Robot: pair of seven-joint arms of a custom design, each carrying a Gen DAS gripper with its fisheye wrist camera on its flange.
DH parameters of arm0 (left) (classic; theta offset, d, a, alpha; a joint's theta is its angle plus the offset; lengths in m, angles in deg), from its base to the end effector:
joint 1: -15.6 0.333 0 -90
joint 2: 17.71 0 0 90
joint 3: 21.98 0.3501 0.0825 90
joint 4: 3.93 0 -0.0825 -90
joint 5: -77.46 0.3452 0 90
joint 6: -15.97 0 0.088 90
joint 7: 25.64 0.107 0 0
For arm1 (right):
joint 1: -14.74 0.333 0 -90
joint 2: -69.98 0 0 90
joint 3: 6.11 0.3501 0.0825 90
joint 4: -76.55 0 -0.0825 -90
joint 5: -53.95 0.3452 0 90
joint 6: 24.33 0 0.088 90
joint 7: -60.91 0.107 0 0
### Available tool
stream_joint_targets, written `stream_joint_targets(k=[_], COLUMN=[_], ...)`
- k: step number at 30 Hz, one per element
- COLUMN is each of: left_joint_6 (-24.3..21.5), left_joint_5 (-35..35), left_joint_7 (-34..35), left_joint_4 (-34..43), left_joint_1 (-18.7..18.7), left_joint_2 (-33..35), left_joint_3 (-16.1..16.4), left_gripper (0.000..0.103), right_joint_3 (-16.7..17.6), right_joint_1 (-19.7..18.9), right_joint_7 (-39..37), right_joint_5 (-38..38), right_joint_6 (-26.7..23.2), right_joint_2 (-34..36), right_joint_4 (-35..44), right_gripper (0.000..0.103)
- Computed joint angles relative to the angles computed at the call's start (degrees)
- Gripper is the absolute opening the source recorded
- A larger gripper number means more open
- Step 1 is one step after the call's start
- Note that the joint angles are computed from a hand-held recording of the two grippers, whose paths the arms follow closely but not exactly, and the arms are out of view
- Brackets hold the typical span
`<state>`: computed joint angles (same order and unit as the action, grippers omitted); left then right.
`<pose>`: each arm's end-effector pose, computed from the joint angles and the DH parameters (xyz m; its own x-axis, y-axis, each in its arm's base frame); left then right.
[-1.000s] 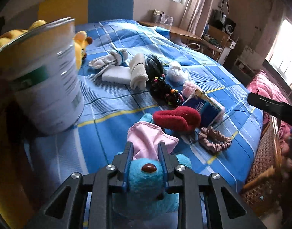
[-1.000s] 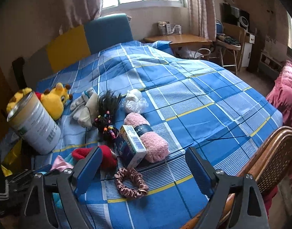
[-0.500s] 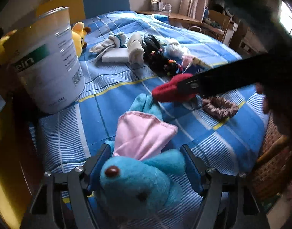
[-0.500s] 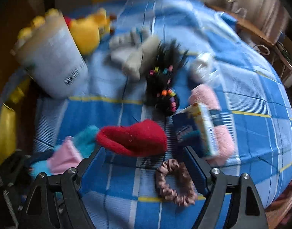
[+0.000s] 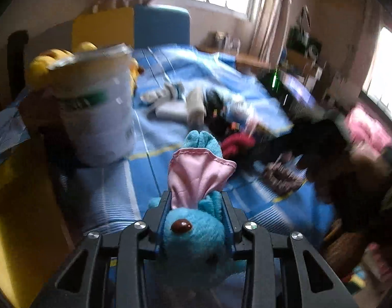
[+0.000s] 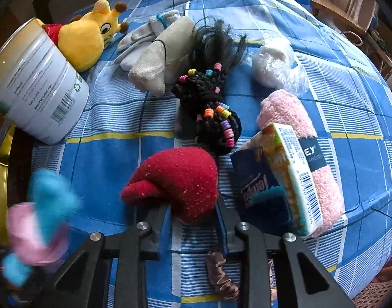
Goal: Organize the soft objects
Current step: 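Carry the blue teddy bear to the gold tray while the right gripper grasps the red plush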
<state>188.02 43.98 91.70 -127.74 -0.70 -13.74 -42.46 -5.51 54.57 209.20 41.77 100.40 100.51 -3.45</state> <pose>0.4748 -0.2993 0.5070 -0.5776 -0.8024 0.1504 -0.6314 0.3223 -0.7053 0.5490 0.4550 0.4675 -0.1975 -0.9754 -0.0979 -0.9330 0.2177 -0.2866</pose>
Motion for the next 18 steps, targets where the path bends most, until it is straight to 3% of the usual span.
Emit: stream_joint_targets(k=[2,6,8,10,14,16,18], left_joint_6=[-1.1,-2.4,-1.5,-1.0,-0.3,-3.6,-7.9], left_joint_5=[-7.7,-12.4,-10.3,-6.5,13.0,20.0,32.3], left_joint_7=[4.6,3.8,-0.6,-6.1,-27.4,-34.6,-45.2], left_joint_4=[0.0,-0.8,-1.9,-2.8,-3.8,-2.2,1.1], left_joint_1=[1.1,0.1,0.2,0.8,5.8,7.8,10.1], left_joint_2=[-2.5,-5.6,-6.8,-7.6,-6.9,-5.4,-2.4], left_joint_3=[-0.1,4.4,6.4,8.1,10.0,11.2,12.4], left_gripper=[0.036,0.036,0.036,0.036,0.037,0.037,0.04], right_joint_3=[0.0,0.2,0.0,-0.3,-0.7,-0.8,-0.9], right_joint_1=[0.0,0.3,0.2,0.6,1.3,1.8,2.3], right_joint_7=[-0.1,-0.3,-1.0,-0.8,-0.9,-1.0,-0.9], right_joint_5=[0.1,-0.2,-0.3,-0.5,-1.5,-2.2,-2.7], right_joint_6=[-0.5,-1.9,-2.8,-3.3,-4.2,-5.1,-5.9], right_joint_2=[-0.3,0.0,1.7,2.2,2.8,3.0,3.3], right_joint_4=[0.0,0.7,3.0,3.8,4.6,5.3,6.1], right_gripper=[0.029,0.029,0.029,0.029,0.029,0.029,0.029])
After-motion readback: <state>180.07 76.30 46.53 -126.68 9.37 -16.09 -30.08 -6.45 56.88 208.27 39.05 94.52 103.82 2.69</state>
